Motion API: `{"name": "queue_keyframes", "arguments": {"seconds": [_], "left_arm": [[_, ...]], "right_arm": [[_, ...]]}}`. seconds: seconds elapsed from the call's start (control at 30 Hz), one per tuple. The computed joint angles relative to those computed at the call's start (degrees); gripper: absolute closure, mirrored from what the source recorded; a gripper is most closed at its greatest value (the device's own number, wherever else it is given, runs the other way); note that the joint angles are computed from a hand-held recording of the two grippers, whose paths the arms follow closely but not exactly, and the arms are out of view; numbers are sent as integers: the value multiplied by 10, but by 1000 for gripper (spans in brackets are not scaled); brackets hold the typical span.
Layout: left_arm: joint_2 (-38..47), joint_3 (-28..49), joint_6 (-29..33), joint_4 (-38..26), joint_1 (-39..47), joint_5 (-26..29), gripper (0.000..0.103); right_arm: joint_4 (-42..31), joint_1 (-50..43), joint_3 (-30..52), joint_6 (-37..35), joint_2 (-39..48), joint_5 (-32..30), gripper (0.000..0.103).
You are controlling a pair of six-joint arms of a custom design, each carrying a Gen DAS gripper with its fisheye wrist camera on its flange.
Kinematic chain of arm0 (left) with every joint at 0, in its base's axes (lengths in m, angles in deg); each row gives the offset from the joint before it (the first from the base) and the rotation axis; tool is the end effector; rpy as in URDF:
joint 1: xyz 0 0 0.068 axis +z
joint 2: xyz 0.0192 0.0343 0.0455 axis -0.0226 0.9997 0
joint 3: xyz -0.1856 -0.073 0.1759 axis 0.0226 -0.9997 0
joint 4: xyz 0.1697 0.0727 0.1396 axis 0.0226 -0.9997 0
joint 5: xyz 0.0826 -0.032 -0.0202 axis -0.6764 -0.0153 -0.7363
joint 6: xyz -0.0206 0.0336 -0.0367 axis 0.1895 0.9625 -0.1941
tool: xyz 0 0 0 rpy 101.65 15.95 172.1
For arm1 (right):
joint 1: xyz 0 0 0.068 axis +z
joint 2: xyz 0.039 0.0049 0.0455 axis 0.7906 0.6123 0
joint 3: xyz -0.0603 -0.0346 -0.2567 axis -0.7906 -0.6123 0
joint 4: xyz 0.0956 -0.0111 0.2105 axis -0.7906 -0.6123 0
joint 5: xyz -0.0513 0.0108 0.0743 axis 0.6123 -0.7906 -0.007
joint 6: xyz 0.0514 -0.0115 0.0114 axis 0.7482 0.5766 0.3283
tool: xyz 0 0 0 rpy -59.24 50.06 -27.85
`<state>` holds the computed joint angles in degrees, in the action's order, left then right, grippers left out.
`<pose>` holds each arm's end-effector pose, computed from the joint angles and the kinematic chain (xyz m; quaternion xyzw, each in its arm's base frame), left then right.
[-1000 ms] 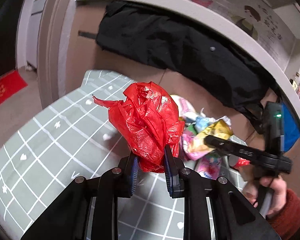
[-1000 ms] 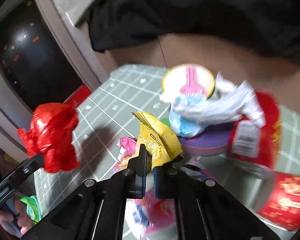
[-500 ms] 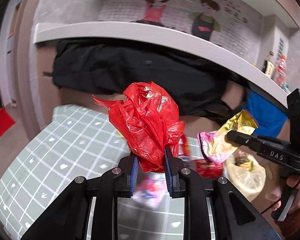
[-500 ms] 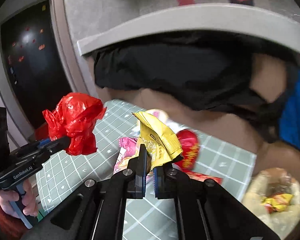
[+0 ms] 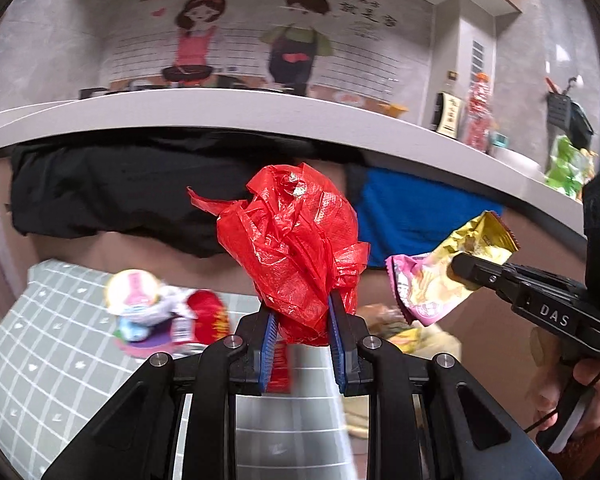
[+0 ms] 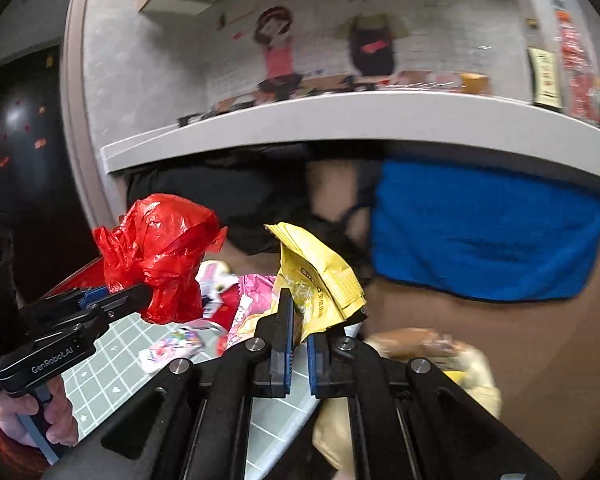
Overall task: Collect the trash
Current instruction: 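Carry both items over the bin and open both tools to drop them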
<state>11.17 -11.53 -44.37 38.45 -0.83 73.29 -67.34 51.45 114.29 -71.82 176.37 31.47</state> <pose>0.1800 0.0015 0.3357 -0.0926 0.8468 -0.0523 0.5212 0.3091 0.0181 0.3444 -0.2686 0.8218 0.2358 0.4437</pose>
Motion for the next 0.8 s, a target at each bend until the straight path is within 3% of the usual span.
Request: {"name": "queue_keyframes", "arguments": {"seconds": [0.17, 0.47, 0.8], "left_arm": [[42, 16, -45, 21, -99, -58, 79], [88, 11, -75, 55, -160, -87, 79], [193, 22, -67, 114, -142, -46, 79]], "right_arm": [[-15, -80, 2, -28, 0, -32, 97], [-11, -135, 3, -45, 26, -44, 97], [27, -126, -6, -49, 72, -8, 97]]}}
